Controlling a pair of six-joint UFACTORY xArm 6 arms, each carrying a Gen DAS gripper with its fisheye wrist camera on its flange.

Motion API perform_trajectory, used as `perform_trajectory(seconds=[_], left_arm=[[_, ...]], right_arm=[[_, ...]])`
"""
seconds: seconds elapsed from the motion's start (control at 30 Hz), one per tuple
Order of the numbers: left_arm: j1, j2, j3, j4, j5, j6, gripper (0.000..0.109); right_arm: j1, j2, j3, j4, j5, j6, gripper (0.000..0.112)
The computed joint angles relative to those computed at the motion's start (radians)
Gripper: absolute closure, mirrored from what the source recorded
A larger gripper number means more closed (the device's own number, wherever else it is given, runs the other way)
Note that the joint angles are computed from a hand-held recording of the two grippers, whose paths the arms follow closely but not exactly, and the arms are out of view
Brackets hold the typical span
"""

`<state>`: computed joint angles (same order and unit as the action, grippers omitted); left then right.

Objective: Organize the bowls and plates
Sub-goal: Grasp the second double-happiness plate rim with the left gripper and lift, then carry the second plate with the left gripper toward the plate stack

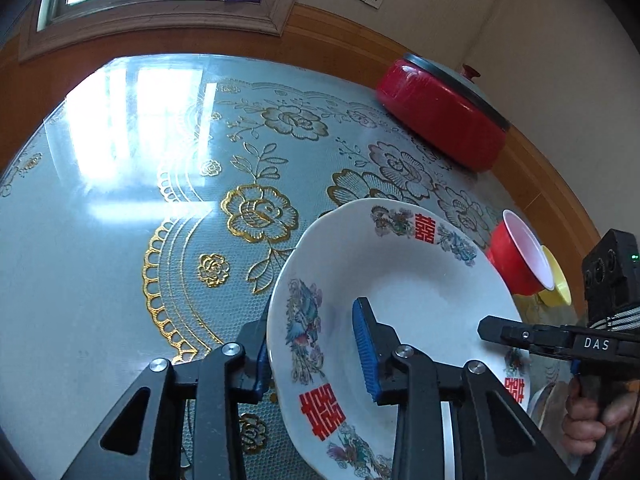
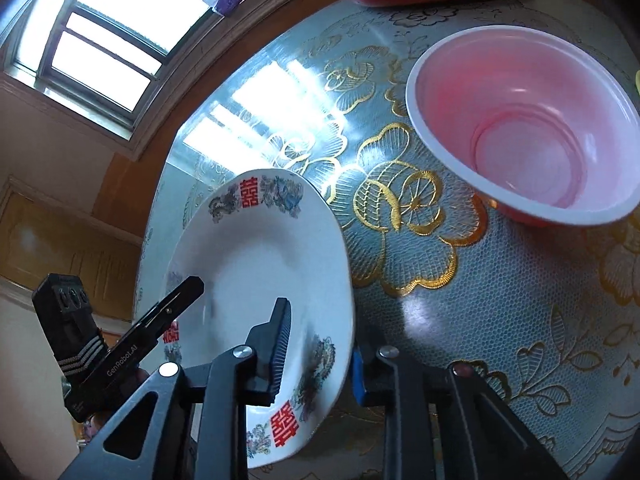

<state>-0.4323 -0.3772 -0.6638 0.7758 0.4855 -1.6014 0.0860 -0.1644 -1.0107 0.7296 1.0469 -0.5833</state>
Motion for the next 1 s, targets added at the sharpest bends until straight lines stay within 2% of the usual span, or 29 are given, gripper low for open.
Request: perform_trajectory(seconds=[0.03,0.1,0.23,0.4,0.6,0.8,0.9,1.0], left_arm=[[-0.005,0.000,-0.002,0.005,0.013,-0.003,0.077],[0.004,-0.015,0.021,0.001,-0.016,-0.009,0.079],[-0.029,-0.037,0.032,-0.009,0.010,-0.026,0.081],[-0.034,-0.080,0.084,-0.022,-0.053,-0.098,0.086],[-0.083,-0.088,0.074,-0.022,-0.004,-0.149,0.086],[-0.123,-0.094,0.056,-0.014,0.044,-0.167,0.086],[-0.141,-0.085,0.032,0.006,0.082,-0.166,0.086],[-0.148,-0.085,0.025,0.014,0.084,-0.168,0.086]], right_arm=[[-0.002,0.004,-0.006,-0.003,0.007,0.002,0.089],[-0.003,0.008,-0.014,-0.010,0.010,-0.002,0.090],[0.000,-0.004,-0.013,-0.039,0.007,0.015,0.088],[-0.023,-0.003,-0.006,0.005,0.031,-0.010,0.081],[-0.017,-0.027,0.014,-0.024,0.001,-0.023,0.083],[-0.056,-0.039,0.004,0.009,0.047,-0.069,0.083],[-0.050,-0.041,0.003,0.000,0.042,-0.085,0.083],[-0.053,-0.049,0.013,0.007,0.044,-0.097,0.084]])
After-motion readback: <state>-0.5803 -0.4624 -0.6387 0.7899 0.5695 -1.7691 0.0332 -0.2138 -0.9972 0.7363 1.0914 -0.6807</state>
